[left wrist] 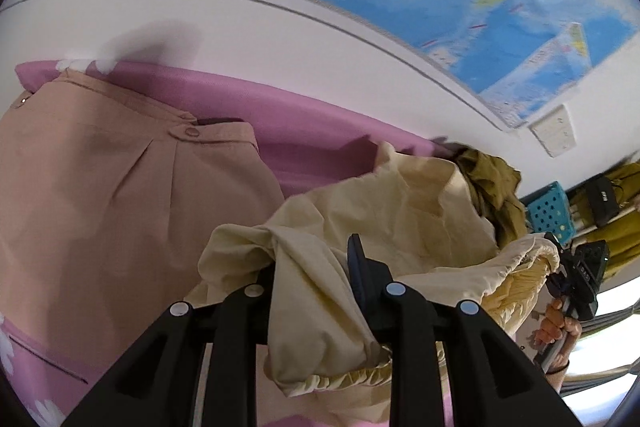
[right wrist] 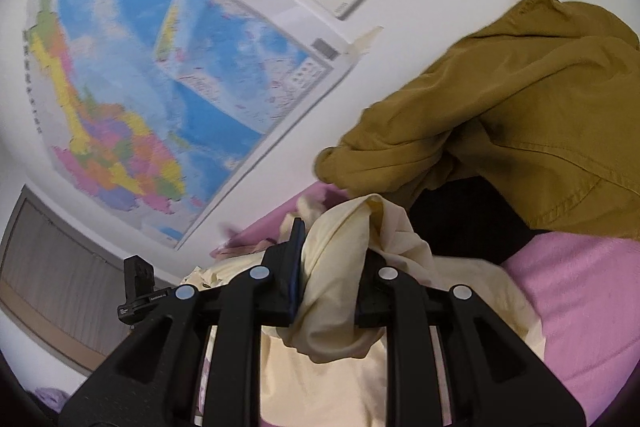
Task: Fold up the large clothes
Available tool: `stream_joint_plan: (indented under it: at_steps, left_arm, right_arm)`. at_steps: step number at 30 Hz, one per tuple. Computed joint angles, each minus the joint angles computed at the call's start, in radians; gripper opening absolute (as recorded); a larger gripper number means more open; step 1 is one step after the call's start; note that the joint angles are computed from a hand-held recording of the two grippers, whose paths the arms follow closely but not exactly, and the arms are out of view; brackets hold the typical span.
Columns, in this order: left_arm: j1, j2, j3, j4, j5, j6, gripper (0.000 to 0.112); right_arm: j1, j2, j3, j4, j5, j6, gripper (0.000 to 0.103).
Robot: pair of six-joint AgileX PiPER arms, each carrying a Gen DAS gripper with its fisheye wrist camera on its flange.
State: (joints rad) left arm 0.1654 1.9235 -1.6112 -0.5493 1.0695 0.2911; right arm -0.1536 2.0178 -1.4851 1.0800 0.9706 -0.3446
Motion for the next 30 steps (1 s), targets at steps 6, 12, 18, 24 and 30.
stream_joint_plan:
  at_steps: [6,12,18,24,30]
  left_arm:
    - [-0.038,0.116,-0.103,0.076,-0.014,-0.096,0.024]
    - [-0.036,0.169,-0.139,0.071,-0.01,-0.119,0.024]
    - [-0.031,0.203,-0.165,0.071,-0.001,-0.146,0.024]
    - [-0.025,0.189,-0.157,0.054,0.0,-0.134,0.029]
    - [0.023,0.114,-0.067,-0.055,-0.005,-0.056,0.045]
  right_arm:
    - [0.021,0.051,-0.028,-0.028,-0.049,0.023,0.025]
    - [0.033,-0.025,0.069,0.034,-0.133,-0.053,0.072]
    - [0.155,-0.227,0.201,-0.061,-0.27,-0.164,0.075]
    - [0.455,-0.118,0.058,-0.465,-0.308,0.024,0.08]
    - [0.55,0.08,-0.118,-0.789,-0.298,0.292,0.024]
